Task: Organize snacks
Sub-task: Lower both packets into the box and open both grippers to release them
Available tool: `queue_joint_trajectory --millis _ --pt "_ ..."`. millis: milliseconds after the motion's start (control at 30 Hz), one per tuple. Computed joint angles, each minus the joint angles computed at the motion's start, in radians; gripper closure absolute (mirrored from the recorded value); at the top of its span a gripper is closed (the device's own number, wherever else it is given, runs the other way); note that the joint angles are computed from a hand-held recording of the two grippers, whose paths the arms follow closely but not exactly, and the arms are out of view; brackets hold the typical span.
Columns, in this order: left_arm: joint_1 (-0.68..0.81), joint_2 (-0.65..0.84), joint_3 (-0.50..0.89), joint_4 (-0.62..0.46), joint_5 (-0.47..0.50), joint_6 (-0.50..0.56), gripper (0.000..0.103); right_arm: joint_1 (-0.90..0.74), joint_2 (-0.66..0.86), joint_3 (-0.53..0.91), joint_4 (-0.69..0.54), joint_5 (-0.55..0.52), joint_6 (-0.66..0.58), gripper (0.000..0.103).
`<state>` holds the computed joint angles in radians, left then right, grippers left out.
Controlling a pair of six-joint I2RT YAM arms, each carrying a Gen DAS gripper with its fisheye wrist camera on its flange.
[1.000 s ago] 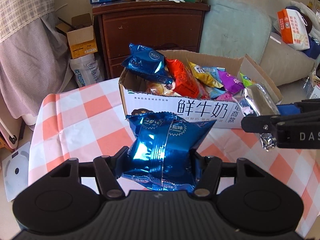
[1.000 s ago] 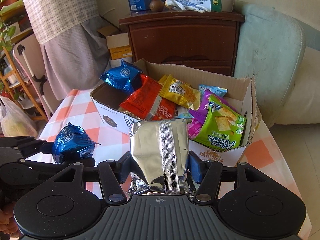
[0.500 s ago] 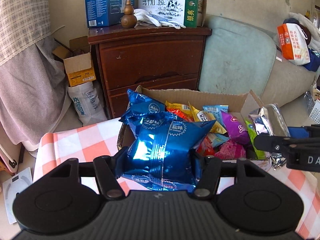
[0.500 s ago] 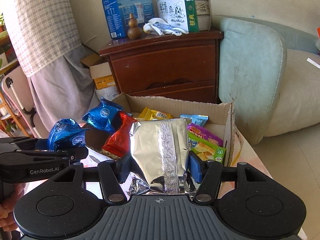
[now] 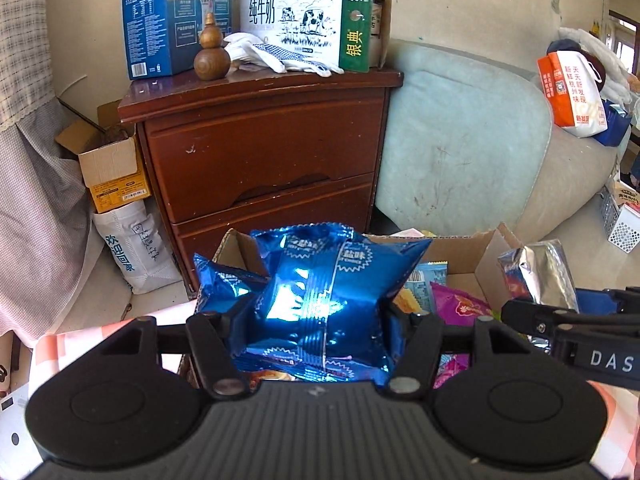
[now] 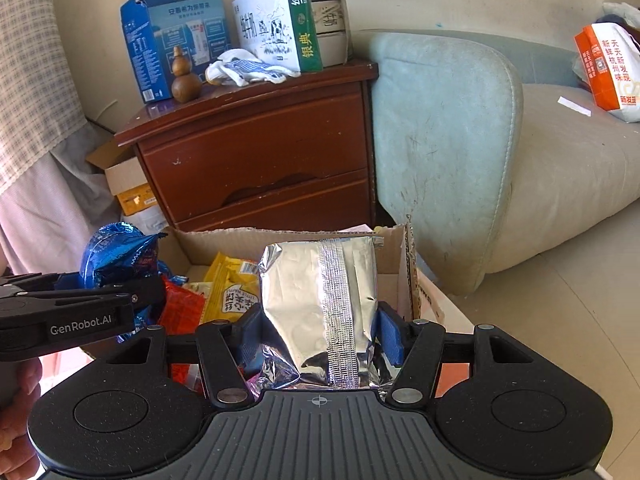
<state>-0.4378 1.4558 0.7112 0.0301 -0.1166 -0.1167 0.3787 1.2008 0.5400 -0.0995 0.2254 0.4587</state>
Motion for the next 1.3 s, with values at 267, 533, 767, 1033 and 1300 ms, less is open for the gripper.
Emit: queue_joint_trajectory --millis 267,533,767,1033,1300 --pt "-0.049 0.02 0.021 -0.032 -0.083 0.028 0.01 -0.006 0.047 0.019 -0.003 0.04 0.029 0.035" --pt "-0.072 -0.063 0.005 -0.145 -0.158 0.017 0.007 0.005 0.014 0.029 -0.065 0.033 0.048 0.027" --pt "-0.044 -0.071 0.005 -0.254 -0.162 -0.037 0.005 0.031 0.045 0.077 -0.159 0.039 0.075 0.022" --pt "-0.019 -0.04 0.034 -0.315 -0.148 -0.094 0.005 0.065 0.088 0.121 -0.22 0.053 0.085 0.014" --pt "-0.042 -0.01 0.067 -0.354 -0.181 -0.107 0.005 0.09 0.12 0.149 -0.265 0.072 0.091 0.012"
